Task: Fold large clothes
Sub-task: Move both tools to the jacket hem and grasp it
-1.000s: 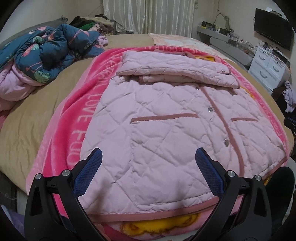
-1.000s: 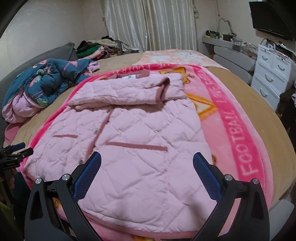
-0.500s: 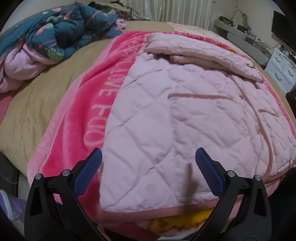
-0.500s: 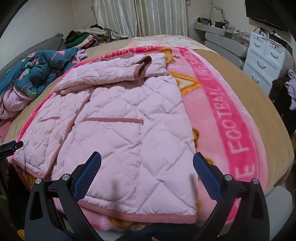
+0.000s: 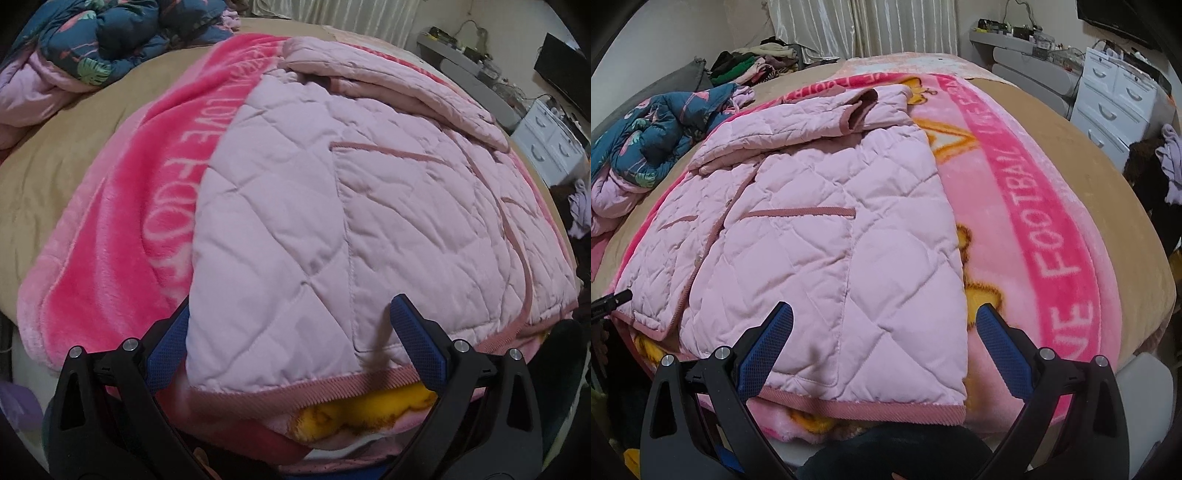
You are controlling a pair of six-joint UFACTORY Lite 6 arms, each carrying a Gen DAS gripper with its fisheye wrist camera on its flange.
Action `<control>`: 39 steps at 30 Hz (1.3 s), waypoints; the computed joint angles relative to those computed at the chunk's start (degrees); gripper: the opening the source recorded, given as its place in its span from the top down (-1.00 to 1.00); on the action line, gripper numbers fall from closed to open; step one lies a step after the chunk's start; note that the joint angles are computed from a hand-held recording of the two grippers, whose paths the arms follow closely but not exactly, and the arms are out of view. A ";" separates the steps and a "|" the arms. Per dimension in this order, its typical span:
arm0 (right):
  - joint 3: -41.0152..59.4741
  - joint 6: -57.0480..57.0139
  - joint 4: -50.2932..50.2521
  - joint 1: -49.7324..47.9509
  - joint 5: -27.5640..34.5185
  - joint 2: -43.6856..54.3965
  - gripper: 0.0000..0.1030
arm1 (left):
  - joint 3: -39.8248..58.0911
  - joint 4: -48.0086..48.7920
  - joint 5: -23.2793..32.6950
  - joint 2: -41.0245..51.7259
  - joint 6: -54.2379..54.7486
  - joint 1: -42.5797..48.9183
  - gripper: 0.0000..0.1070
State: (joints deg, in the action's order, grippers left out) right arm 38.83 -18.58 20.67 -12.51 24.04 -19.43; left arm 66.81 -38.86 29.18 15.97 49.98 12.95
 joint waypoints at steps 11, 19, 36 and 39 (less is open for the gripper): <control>3.53 -3.94 2.55 -3.83 4.57 7.22 -0.92 | 3.70 -2.13 1.22 4.77 -0.42 -0.49 -0.77; 7.57 -6.42 4.20 -4.07 8.71 14.89 -0.92 | 6.03 -2.95 0.69 8.10 -1.05 -1.20 -0.77; 9.00 -20.39 12.76 -8.02 16.31 17.94 -0.64 | 3.20 -5.03 2.46 5.61 1.06 0.31 -0.77; 6.02 -26.02 15.70 -9.91 16.53 13.98 -0.13 | -0.36 -8.52 1.27 2.72 4.79 0.50 -0.66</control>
State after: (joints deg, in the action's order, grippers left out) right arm 44.85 -44.60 36.36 -22.42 40.57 -5.45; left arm 66.44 -47.39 30.45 18.69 54.77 13.45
